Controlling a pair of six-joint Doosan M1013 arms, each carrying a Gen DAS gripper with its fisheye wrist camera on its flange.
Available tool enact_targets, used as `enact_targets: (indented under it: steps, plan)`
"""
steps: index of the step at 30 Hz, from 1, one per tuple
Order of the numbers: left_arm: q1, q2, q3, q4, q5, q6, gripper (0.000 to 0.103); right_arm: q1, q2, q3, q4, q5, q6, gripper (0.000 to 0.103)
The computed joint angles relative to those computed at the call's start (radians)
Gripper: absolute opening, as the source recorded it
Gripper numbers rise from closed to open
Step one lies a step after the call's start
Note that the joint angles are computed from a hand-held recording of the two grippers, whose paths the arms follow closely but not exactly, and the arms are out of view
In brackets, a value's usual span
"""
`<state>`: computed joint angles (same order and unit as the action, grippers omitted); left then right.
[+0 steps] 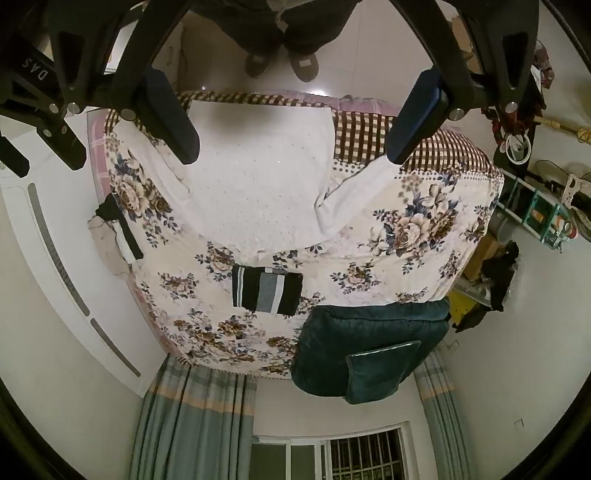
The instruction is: Fold small clothes
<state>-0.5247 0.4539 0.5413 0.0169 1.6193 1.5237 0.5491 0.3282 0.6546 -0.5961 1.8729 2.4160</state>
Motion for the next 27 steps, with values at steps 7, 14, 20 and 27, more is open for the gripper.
enact_targets:
  steps: [7,14,20,27]
  plan:
    - [0.001,-0.001,0.001,0.002,-0.009,0.005,0.103,0.006,0.015,-0.027,-0.001,0.009,0.007,0.103]
    - [-0.004,0.006,-0.012,0.007,-0.007,0.001,0.103,0.007,0.017,-0.039,-0.003,0.01,0.003,0.103]
    - [0.004,0.011,-0.016,0.002,-0.013,0.01,0.103,0.009,0.037,-0.081,-0.005,0.026,-0.005,0.103]
    - [0.004,0.025,-0.049,0.0,0.002,0.009,0.103,0.008,0.038,-0.081,-0.001,0.021,-0.004,0.103]
